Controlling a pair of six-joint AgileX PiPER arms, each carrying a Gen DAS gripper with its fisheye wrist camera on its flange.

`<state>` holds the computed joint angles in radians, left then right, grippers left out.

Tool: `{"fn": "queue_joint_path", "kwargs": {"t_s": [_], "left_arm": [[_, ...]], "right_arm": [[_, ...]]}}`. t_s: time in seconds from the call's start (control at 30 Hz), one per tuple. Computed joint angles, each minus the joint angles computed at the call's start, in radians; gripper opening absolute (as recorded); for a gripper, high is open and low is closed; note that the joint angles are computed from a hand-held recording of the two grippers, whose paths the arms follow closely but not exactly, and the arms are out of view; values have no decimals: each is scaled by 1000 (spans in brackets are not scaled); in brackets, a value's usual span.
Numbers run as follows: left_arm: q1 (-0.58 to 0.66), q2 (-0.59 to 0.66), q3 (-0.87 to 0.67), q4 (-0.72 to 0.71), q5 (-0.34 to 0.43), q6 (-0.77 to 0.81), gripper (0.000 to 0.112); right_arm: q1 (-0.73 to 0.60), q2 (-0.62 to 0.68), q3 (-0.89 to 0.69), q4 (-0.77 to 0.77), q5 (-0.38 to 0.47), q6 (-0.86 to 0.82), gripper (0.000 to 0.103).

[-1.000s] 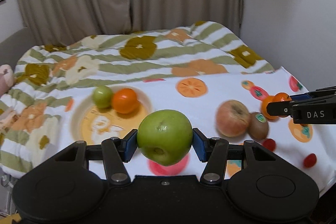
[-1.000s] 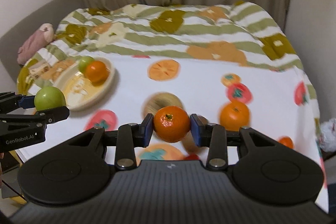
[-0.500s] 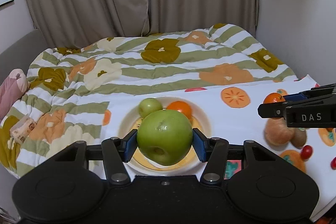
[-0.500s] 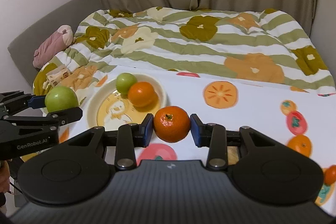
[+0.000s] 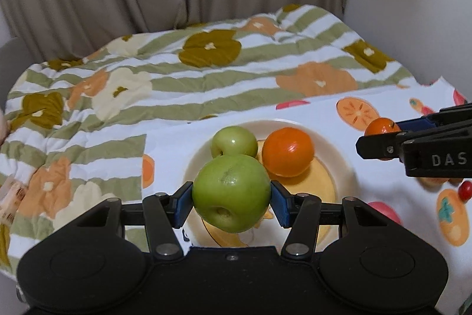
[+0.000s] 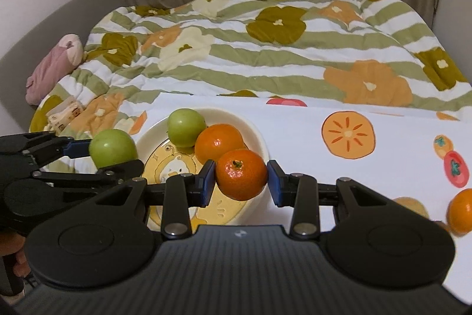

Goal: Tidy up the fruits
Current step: 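Carry the green apple and tangerine in both grippers to the duck bowl, then release the green apple and tangerine into the bowl from both grippers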

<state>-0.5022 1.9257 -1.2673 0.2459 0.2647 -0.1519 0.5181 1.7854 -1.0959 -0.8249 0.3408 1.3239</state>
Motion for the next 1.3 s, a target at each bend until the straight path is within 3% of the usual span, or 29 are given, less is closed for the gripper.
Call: {"fn": "queue_joint_path", "kwargs": {"t_s": [0.17, 0.5, 0.57, 0.63, 0.8, 1.07, 1.3], "left_arm": [[35, 110, -106, -178, 29, 252, 59], [56, 222, -219, -258, 94, 400, 59], [64, 210, -202, -310, 79, 460, 66], [68, 183, -167, -356, 42, 516, 93], [84, 129, -106, -508, 29, 692, 96], [100, 96, -49, -567, 40, 743, 96], [103, 67, 8, -531, 7, 705, 96]], "right_arm": [[11, 73, -60, -5, 32, 44, 52], [26, 146, -111, -4, 63, 87, 52], [28, 149, -119, 7, 71, 81, 52], [29, 152, -129, 18, 78, 70, 52], [25, 170, -149, 49, 75, 28, 52], [35, 241, -221, 147, 103, -137, 52], [49, 281, -237, 96, 92, -104, 53]]}}
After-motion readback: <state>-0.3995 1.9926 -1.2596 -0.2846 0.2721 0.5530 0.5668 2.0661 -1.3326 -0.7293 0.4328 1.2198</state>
